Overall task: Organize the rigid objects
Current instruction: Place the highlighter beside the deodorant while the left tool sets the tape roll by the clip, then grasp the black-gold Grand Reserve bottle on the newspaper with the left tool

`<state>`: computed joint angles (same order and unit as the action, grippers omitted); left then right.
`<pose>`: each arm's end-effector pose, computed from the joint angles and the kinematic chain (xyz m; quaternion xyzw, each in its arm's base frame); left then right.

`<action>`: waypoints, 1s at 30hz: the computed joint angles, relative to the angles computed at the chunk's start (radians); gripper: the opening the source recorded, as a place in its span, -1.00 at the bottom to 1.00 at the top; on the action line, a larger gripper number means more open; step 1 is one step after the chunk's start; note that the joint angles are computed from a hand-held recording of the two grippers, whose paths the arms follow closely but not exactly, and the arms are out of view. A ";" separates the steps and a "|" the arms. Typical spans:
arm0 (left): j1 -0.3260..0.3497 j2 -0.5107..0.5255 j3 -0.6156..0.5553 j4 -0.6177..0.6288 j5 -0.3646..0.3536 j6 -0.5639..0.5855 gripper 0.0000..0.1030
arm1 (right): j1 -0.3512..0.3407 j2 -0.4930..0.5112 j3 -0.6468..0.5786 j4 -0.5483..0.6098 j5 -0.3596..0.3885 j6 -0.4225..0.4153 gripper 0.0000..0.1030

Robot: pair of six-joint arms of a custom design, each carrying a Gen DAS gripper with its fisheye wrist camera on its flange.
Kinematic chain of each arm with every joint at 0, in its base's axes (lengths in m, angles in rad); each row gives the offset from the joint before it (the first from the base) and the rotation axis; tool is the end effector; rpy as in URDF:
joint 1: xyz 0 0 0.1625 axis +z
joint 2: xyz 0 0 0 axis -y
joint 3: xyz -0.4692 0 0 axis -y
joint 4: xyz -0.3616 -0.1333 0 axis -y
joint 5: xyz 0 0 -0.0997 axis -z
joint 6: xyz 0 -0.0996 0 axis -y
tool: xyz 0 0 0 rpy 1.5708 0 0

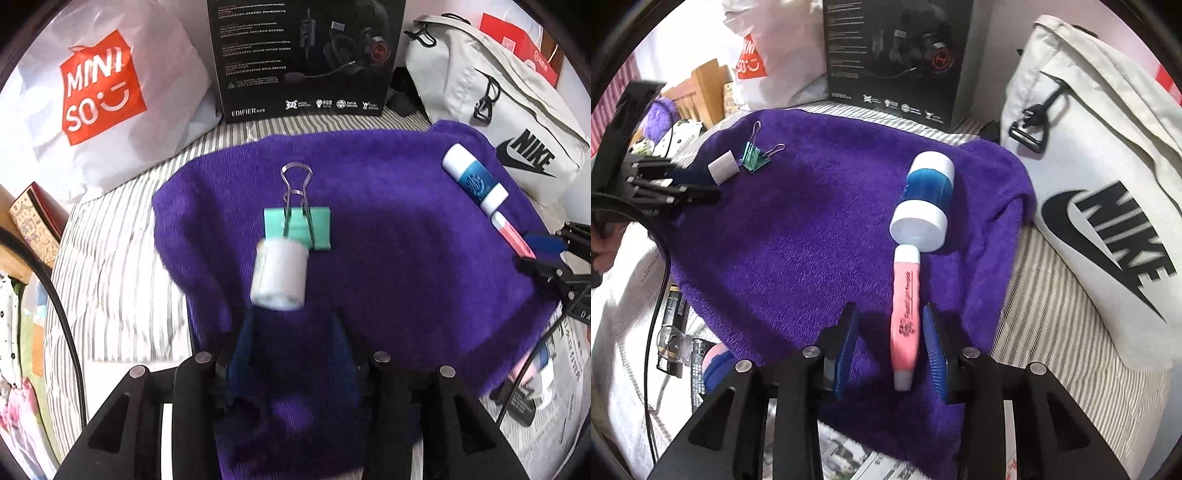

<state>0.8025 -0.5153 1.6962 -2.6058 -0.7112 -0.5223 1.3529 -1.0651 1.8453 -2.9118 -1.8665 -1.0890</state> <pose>-0.2911 -0.6016 -0.0196 0.1414 0.8961 -0.1970 0.3719 -0.0321 -0.6273 0.2910 0.3640 -0.8789 0.1313 0.2788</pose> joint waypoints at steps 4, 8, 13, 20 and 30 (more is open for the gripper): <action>-0.030 -0.018 0.041 0.015 0.018 -0.059 -0.20 | -0.005 -0.034 0.032 -0.025 0.011 0.033 -0.16; -0.063 -0.045 0.114 -0.078 -0.013 -0.056 -0.14 | -0.011 -0.087 0.094 -0.071 0.031 0.055 -0.07; -0.115 -0.071 0.192 -0.135 -0.009 -0.096 -0.08 | -0.028 -0.165 0.165 -0.084 0.073 0.111 0.06; -0.151 -0.071 0.248 -0.189 -0.049 -0.125 -0.03 | -0.061 -0.244 0.255 -0.099 0.129 0.212 0.06; -0.157 -0.004 0.197 -0.128 -0.111 -0.172 -0.03 | -0.096 -0.328 0.334 -0.076 0.186 0.207 0.12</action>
<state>0.6453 -0.5195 1.8928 -2.7342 -0.8222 -0.6946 1.2568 -1.3931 2.1789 -2.9876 -1.6806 -0.8822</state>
